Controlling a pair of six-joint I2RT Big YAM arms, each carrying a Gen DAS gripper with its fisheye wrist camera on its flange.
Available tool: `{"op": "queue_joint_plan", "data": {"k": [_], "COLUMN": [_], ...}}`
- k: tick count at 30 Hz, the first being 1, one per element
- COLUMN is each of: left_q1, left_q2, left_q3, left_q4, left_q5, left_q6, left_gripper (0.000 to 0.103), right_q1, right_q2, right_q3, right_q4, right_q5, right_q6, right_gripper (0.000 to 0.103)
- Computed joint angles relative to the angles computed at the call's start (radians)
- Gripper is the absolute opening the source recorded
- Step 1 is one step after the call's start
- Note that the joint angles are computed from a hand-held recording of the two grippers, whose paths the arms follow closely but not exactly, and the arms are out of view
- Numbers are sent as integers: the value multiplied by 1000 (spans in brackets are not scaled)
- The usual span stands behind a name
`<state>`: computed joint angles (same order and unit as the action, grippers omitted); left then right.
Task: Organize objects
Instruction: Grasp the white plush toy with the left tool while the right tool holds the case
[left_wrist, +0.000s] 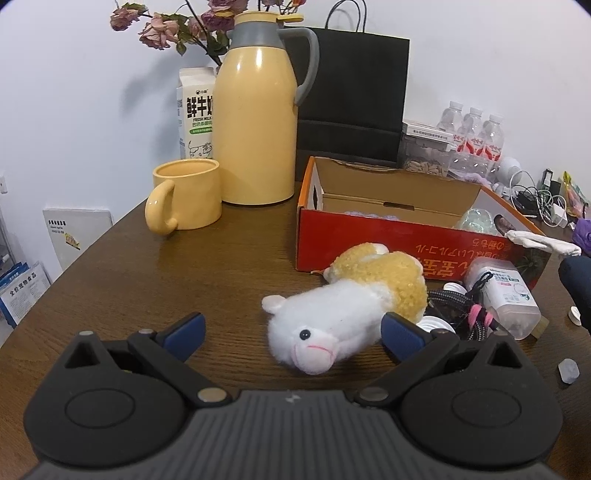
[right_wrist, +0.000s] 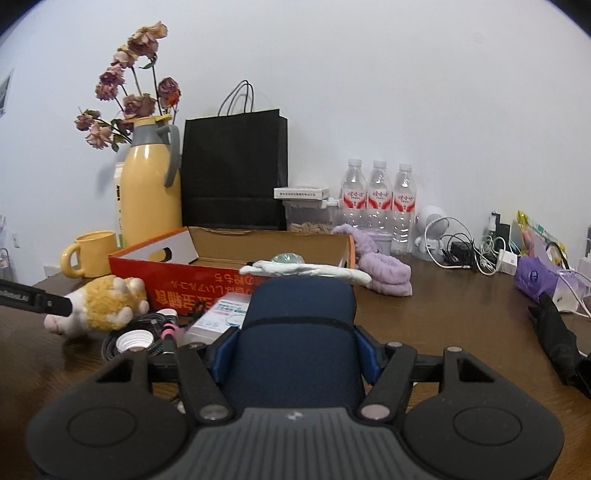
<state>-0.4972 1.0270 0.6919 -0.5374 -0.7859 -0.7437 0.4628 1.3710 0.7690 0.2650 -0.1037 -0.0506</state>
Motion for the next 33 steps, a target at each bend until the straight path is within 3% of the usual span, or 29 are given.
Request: {"op": "queue_joint_plan", "data": {"k": [5,11,16,18,22,28,33], "left_q1": [4,36,118,148,179,189,177], "left_q2": [6,25,53,75,120,112,94], "left_q3": [0,-2,-6,2,23,-4,-24], "left_q4": [39,141,249,267,287,325,350], "left_q5": [9,74,251,319,383,389,378], "left_q6": [83,256,358,361,348,279,245], "left_gripper": [103,103,103,103,103,103,79], "right_q1": [6,12,14,16,18,13,12], "right_q2": [-10,-10,-4,0,7,10,11], "right_q3": [-27,-37,-31,-28,-21,-14,-13], "right_q4": [67,94,79,74,59,47,48], "right_q5": [-4,-4,-1,3,3,-6,-7], "right_q6": [-5,-17,-19,-20,-24,-24,-26], "right_gripper": [63,63,63,63,63,63,63]}}
